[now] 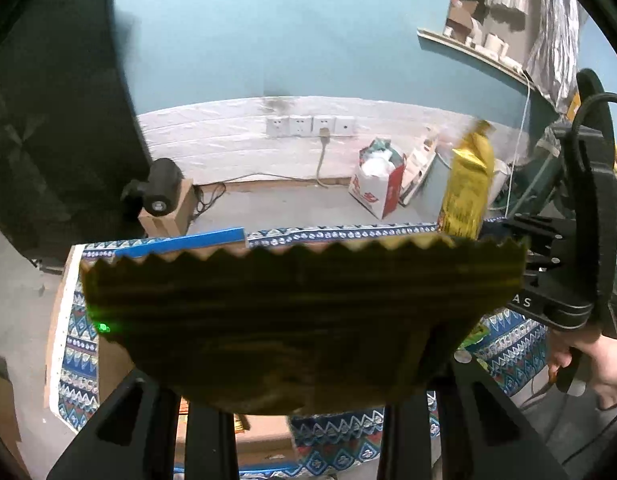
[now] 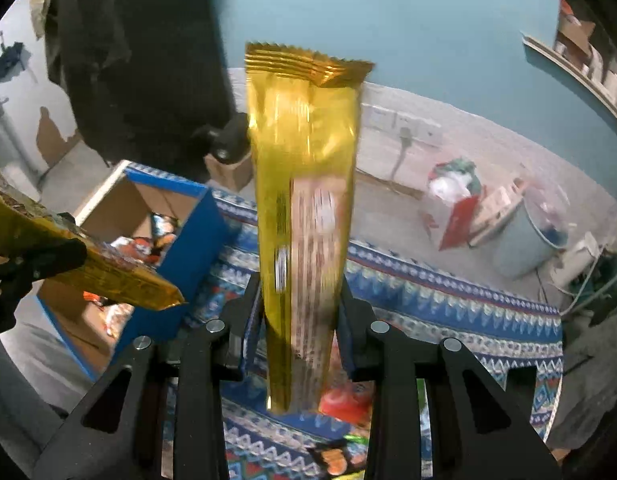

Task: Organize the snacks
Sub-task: 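Lift both yellow snack bars and carry them toward the cardboard box, then open both grippers over the box to drop the yellow bars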

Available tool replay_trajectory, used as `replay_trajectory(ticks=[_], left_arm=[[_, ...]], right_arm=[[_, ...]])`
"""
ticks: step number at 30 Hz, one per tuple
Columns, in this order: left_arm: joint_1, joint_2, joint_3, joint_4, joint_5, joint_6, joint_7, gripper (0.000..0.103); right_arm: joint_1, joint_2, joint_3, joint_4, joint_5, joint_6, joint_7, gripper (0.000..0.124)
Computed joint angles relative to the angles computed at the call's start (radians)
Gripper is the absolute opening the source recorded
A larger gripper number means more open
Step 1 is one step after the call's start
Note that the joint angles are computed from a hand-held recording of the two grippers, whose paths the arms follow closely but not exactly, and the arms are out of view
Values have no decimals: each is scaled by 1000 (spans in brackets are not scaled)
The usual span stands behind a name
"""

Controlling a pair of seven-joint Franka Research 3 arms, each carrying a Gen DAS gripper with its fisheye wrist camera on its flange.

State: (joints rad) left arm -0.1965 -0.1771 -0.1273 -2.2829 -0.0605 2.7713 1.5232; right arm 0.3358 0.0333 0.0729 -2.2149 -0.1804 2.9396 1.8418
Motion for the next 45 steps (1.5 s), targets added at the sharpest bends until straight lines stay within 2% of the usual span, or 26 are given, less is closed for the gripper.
replay_trajectory(ticks=[5, 11, 21, 23, 25, 28, 34, 35, 38, 42, 45], left_arm=[[12, -36, 27, -30, -27, 11, 16, 33], [49, -71, 48, -68, 4, 36, -13, 33], [91, -102, 90, -111, 8, 52, -32, 33], [74, -88, 121, -107, -41, 50, -6, 33], [77, -70, 128, -95, -69, 33, 2, 33], [122, -35, 104, -78, -35, 39, -39, 33], [161, 43, 98, -38, -40, 75, -66, 33], [178, 60, 88, -24, -12, 66, -100, 33], [190, 103, 86, -1, -38, 80, -85, 33], [226, 154, 69, 19, 42, 96, -152, 33], [245, 184, 64, 34, 60, 70, -173, 33]], right_arm=[[24, 36, 18, 57, 58, -3, -51, 30], [69, 81, 8, 127, 62, 12, -61, 30], [110, 126, 26, 239, 154, 7, -170, 30], [114, 140, 39, 261, 189, -3, -204, 30], [125, 166, 39, 288, 205, -12, -214, 30], [165, 228, 10, 356, 173, -44, -183, 30], [224, 333, -34, 476, 124, -94, -132, 30], [235, 359, -43, 508, 113, -107, -119, 30], [253, 415, -58, 569, 100, -133, -94, 30], [257, 478, -59, 638, 108, -170, -84, 30], [267, 511, -62, 668, 105, -199, -82, 30]])
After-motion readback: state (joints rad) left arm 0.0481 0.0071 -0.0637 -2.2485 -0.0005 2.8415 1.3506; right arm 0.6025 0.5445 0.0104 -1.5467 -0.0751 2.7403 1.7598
